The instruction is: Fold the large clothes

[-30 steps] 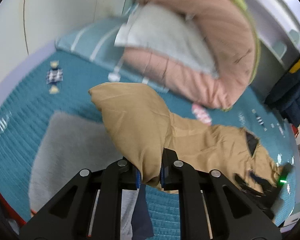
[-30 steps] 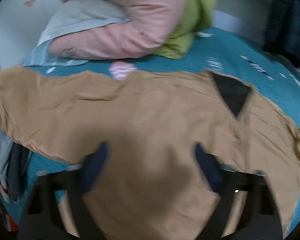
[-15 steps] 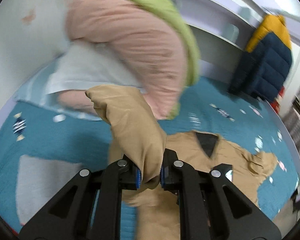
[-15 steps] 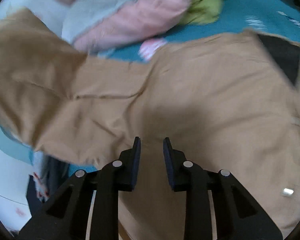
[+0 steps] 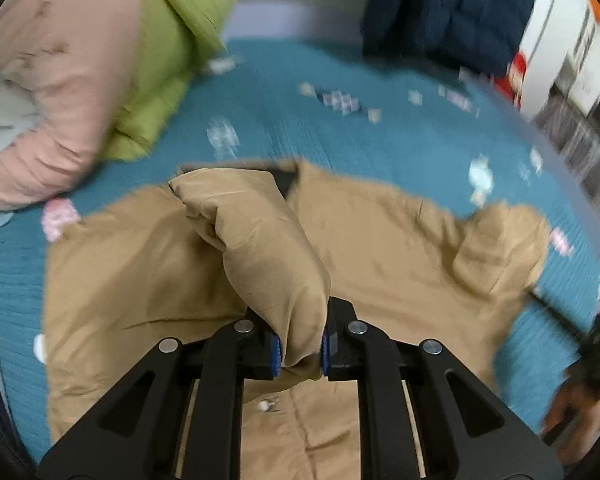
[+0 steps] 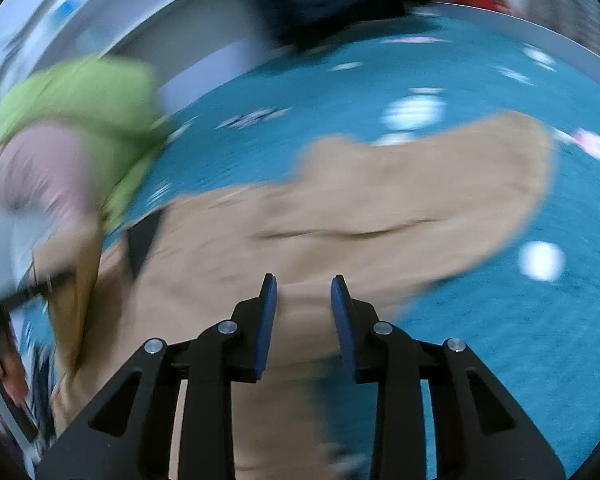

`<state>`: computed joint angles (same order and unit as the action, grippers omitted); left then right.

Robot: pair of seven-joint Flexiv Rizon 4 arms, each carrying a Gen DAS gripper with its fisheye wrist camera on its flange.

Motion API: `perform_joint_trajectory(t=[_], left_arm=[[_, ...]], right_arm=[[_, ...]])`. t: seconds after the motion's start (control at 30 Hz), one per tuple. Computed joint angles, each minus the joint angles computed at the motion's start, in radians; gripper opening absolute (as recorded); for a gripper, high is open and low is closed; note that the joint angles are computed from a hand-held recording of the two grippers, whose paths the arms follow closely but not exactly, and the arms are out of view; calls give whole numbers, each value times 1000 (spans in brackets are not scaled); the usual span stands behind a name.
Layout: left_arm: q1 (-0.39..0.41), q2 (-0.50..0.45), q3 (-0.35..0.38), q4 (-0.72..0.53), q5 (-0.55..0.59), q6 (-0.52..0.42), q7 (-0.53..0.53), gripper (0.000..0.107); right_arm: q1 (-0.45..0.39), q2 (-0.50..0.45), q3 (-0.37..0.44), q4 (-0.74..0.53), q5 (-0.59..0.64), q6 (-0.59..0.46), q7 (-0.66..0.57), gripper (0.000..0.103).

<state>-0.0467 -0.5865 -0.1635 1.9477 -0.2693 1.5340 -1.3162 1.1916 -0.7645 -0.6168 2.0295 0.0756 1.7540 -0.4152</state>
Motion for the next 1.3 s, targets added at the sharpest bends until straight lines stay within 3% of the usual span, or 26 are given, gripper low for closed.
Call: perform_joint_trajectory(t=[0.1, 0.2, 0.3, 0.43, 0.5, 0.67, 0.7, 0.77, 0.83, 0.93, 1.0, 1.1, 1.17, 1.23, 1.3], left_arm=[[-116, -64, 120, -59, 38, -57, -54, 17], [-145, -88, 151, -80, 56, -106, -93, 22], [-147, -91, 135, -83, 74, -96, -104, 29], [-103, -89, 44, -80, 61, -91, -67, 34], [-102, -91, 17, -84, 52, -76, -59, 47], [-76, -93, -82, -81, 30, -30, -9, 49], [-90, -99, -83, -87, 12, -30, 12, 49], [-161, -120, -9, -137, 45, -82, -22, 49], [-177, -145, -4, -163, 45, -128, -17, 49], [-257, -191, 87, -230, 80, -223, -58, 48], [-254, -207, 82, -229, 88, -191, -68, 48], [-231, -207, 56, -232, 76, -209, -71, 48], [-186, -195, 6, -212, 57, -208, -41, 48], [-80, -160, -110, -131, -3, -140, 15, 49], [56, -128, -259, -29, -56, -33, 83, 51]], right_arm=[[-18, -7, -15, 28, 38, -21, 62, 37], [-43, -14, -12, 70, 85, 6, 129, 47], [-103, -10, 38, 103, 143, 70, 157, 49], [-183, -16, 104, 93, 188, 97, 200, 52], [-217, -28, 127, 83, 202, 124, 204, 54], [-323, -79, 177, 6, 214, 176, 153, 55], [-339, -84, 194, -1, 220, 191, 144, 57], [-338, -100, 187, -17, 239, 200, 121, 57], [-355, -107, 207, -29, 249, 238, 90, 53], [-401, -103, 265, -48, 271, 317, 50, 16], [-371, -93, 244, -51, 308, 341, 10, 9], [-284, -64, 170, -63, 354, 361, -80, 8], [-232, -42, 135, -83, 365, 376, -146, 8], [-188, -25, 112, -110, 359, 369, -211, 8], [-180, -4, 143, -139, 330, 389, -258, 8]])
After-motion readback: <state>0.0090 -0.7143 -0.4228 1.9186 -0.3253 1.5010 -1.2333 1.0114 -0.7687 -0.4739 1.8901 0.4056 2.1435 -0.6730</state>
